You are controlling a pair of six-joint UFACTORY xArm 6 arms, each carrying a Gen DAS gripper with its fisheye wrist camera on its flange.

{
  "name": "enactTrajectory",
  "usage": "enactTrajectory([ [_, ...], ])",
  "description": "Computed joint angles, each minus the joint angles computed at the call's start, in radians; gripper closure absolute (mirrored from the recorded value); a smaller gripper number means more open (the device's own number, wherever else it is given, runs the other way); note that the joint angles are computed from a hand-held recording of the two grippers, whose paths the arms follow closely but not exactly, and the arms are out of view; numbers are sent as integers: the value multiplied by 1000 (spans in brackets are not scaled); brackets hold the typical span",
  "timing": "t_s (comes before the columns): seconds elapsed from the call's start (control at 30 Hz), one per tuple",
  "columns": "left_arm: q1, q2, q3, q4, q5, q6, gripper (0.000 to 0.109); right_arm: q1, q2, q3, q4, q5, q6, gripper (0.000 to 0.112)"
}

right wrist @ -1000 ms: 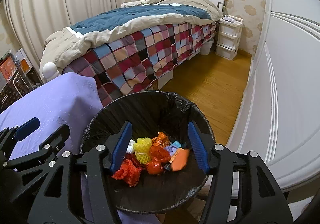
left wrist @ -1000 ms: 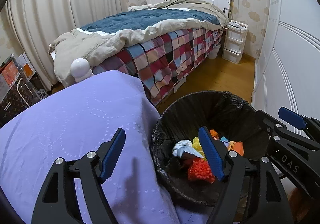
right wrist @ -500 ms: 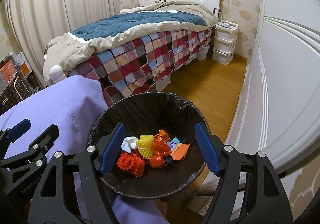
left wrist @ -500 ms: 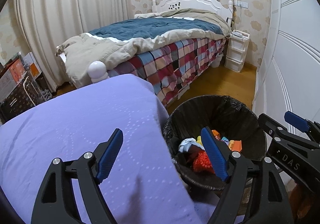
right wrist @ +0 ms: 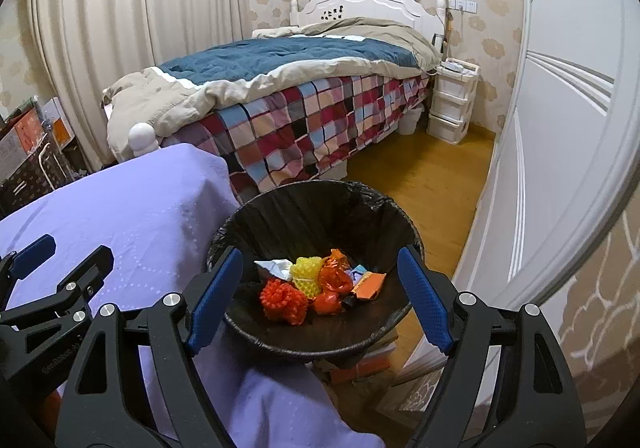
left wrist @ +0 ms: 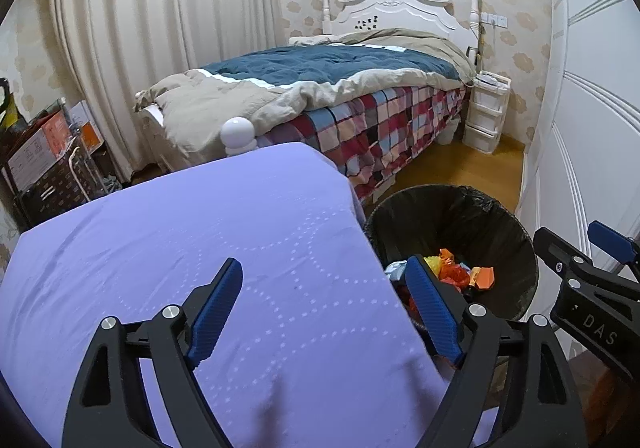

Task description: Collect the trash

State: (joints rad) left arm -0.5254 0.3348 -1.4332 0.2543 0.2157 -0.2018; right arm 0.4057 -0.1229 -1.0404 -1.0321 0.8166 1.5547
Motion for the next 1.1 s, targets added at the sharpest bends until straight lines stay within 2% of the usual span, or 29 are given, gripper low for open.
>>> enactTrajectory([
  [0.27, 30, -75, 97, 85, -36, -89, 25, 54, -13, 3, -24, 38, 19, 34],
  [0.57, 54, -126, 163, 121, -62, -139, 25, 92, -23, -1, -44, 63, 28, 34],
  [1.1, 62, -150, 194, 142, -83, -162, 25, 97, -21, -2, -48, 68, 33, 34],
])
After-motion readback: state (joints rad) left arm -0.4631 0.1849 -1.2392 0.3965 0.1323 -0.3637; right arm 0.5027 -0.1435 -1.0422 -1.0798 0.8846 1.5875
